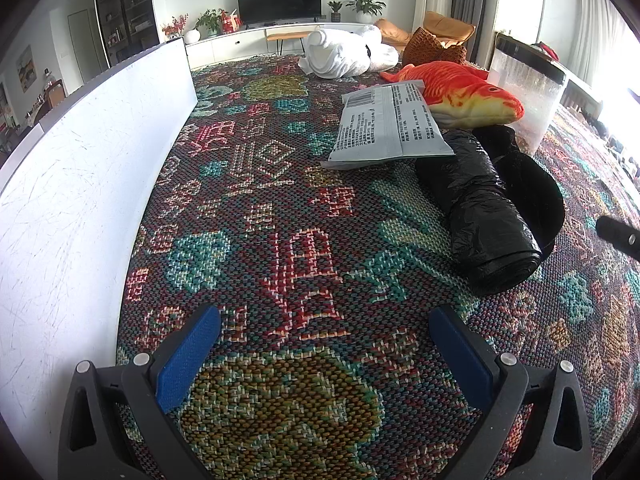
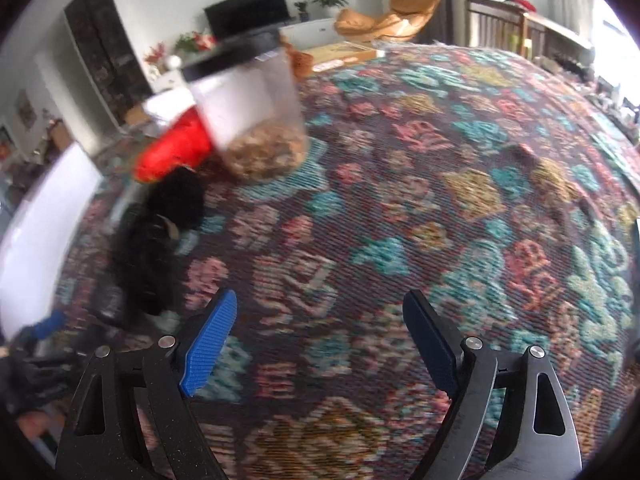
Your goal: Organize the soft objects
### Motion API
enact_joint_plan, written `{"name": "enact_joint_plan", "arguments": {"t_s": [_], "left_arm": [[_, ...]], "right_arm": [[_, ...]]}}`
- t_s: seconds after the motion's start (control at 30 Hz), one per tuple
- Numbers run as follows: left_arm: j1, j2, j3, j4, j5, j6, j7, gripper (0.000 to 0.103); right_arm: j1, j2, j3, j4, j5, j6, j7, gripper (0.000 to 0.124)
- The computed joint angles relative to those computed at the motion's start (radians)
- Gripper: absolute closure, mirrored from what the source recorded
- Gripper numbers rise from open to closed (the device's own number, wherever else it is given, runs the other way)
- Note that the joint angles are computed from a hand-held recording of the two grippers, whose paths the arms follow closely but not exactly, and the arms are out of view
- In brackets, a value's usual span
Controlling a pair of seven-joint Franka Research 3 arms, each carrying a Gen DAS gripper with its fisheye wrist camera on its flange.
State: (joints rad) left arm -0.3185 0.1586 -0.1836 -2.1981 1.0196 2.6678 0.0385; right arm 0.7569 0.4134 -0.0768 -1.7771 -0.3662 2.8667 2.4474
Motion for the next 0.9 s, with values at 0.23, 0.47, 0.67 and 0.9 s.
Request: {"name": "enact_joint_plan", "arguments": {"t_s": [0.23,0.47,0.67,0.9], "left_arm": [[0.0,-0.001,0.0,-0.001,0.0,0.001,0.0,0.0],[0.0,-0.001,0.0,-0.001,0.001,0.001,-0.001,0.0],[0.001,-0.001,0.001,-0.002,0.001,0.002,0.0,0.0],[0.001,-0.002,0.0,-0.002,0.001,0.002,-0.001,0.0]], "right_arm": [[-0.166,0.262,0.309,0.429,0.283,-0.163,-0.485,0.04],[-0.216,0.248,0.339,0.379,0.486,-0.226,-0.609,0.096],[-0.056,0.018,0.079,0.085,0.271,-0.176,-0.487,0.096],[-0.049,0.006,-0.05,0.066,0.004,-0.04,-0.19,0.092]]}}
